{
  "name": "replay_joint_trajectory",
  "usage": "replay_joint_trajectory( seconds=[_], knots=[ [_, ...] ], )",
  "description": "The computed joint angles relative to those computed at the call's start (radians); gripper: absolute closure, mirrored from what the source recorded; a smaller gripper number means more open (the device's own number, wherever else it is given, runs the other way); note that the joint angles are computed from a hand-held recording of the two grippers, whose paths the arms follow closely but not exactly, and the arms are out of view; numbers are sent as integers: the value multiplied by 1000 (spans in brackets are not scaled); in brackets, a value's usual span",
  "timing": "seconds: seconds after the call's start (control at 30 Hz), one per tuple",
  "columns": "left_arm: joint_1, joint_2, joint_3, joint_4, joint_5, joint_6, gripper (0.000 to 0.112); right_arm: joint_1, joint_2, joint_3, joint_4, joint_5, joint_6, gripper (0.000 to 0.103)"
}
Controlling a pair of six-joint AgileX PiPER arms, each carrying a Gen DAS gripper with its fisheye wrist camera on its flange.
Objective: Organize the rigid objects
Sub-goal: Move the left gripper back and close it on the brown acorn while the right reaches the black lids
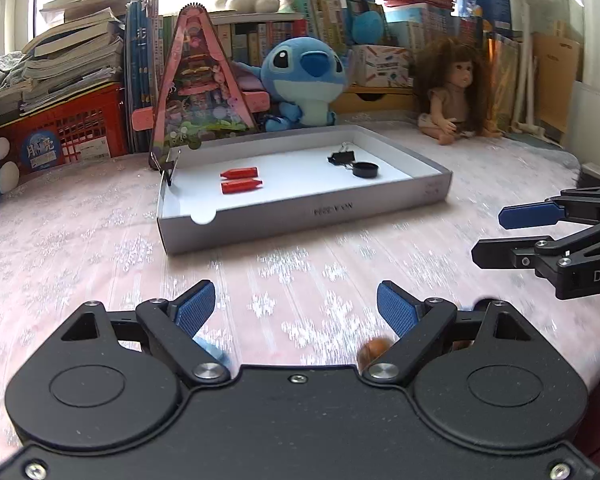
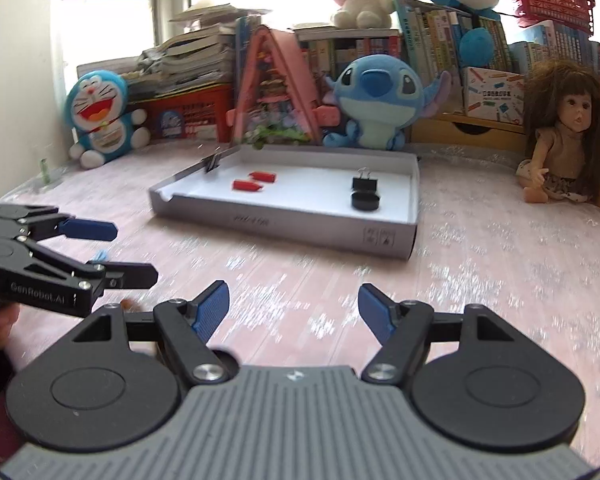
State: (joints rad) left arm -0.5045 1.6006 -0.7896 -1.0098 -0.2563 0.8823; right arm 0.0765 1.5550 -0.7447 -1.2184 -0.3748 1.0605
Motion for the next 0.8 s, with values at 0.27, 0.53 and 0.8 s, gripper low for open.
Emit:
replay_joint_trajectory(
  seconds=[0.27,0.53,0.8],
  knots=[
    [-2,-74,105,250,11,-228,36,-4,-78,88,-20,-24,-7,20],
    [-16,-71,119,311,31,-281,51,-4,-125,137,-71,-37,-8,20],
    [-15,-32,93,435,41,-416,74,-9,-142,161,-154,-67,29,20]
  ],
)
